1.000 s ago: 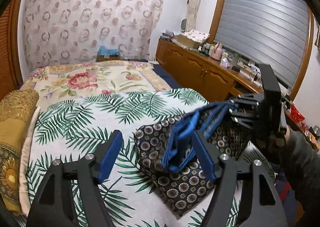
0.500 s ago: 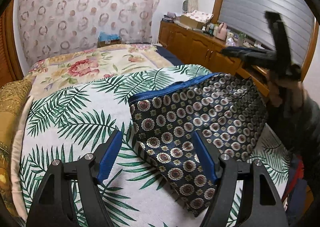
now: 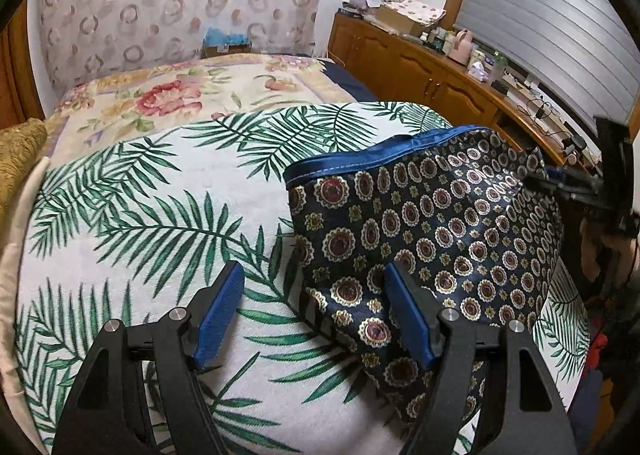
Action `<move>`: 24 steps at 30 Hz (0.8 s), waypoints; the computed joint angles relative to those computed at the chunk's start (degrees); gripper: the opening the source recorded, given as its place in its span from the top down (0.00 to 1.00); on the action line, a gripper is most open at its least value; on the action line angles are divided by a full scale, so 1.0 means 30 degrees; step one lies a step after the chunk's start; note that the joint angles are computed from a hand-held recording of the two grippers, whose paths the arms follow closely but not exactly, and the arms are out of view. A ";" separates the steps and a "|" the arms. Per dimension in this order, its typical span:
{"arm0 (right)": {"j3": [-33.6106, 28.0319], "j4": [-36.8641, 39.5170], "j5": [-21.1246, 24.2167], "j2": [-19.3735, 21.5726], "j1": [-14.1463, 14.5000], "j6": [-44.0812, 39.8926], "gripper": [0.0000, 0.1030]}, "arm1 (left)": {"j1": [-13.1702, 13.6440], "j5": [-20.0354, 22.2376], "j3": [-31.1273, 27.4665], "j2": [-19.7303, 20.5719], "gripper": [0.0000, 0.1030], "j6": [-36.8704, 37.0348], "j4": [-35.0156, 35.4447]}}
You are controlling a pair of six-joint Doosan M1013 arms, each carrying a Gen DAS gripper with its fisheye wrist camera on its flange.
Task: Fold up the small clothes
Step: 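Lay the held robe end down and open the right gripper, then grasp the folded robe bundle's blue-trimmed edge with both grippers and lift it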
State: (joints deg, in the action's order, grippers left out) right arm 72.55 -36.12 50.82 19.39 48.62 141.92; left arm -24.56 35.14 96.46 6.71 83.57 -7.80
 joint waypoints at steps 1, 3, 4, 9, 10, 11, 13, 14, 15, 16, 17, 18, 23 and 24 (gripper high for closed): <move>0.0152 0.0254 -0.0193 -0.0054 -0.0040 0.0083 0.37 | 0.0037 0.0064 -0.0031 0.0046 0.29 0.0063 -0.0125; 0.0209 0.0396 -0.0246 -0.0039 -0.0099 0.0070 0.37 | 0.0085 0.0240 -0.0190 0.0203 0.29 0.0149 -0.0317; 0.0255 0.0582 -0.0302 -0.0039 -0.0178 0.0030 0.37 | 0.0104 0.0308 -0.0267 0.0272 0.29 0.0155 -0.0345; 0.0171 0.1376 -0.0336 0.0001 -0.0318 -0.0405 0.37 | 0.0251 0.0371 -0.0534 0.0566 0.29 0.0810 -0.1216; 0.0199 0.1506 -0.0380 0.0022 -0.0374 -0.0486 0.37 | 0.0312 0.0357 -0.0578 0.0607 0.30 0.1029 -0.1501; 0.0158 0.1627 -0.0365 0.0052 -0.0414 -0.0553 0.37 | 0.0396 0.0319 -0.0614 0.0659 0.32 0.1301 -0.1912; -0.0043 0.1967 -0.0459 0.0268 -0.0554 -0.0746 0.37 | 0.0495 0.0213 -0.0672 0.0735 0.36 0.1599 -0.2432; -0.0014 0.2084 -0.0558 0.0261 -0.0596 -0.0731 0.37 | 0.0550 0.0147 -0.0684 0.0770 0.36 0.1828 -0.2712; 0.0011 0.2211 -0.0673 0.0254 -0.0635 -0.0705 0.37 | 0.0580 0.0133 -0.0714 0.0801 0.38 0.1974 -0.2843; 0.0192 0.2203 -0.0899 0.0201 -0.0650 -0.0529 0.37 | 0.0592 0.0169 -0.0757 0.0830 0.41 0.1992 -0.2841; 0.0226 0.2167 -0.0968 0.0180 -0.0638 -0.0460 0.37 | 0.0622 0.0234 -0.0811 0.0868 0.43 0.2124 -0.2989; 0.0248 0.2205 -0.1004 0.0153 -0.0655 -0.0489 0.37 | 0.0690 0.0304 -0.0842 0.0901 0.49 0.2513 -0.3431; 0.0367 0.2263 -0.1355 0.0255 -0.0690 -0.0496 0.37 | 0.0893 0.0792 -0.1006 0.1102 0.83 0.3994 -0.5298; 0.0377 0.2285 -0.1416 0.0267 -0.0679 -0.0509 0.37 | 0.0869 0.0846 -0.0987 0.1079 0.92 0.4336 -0.5575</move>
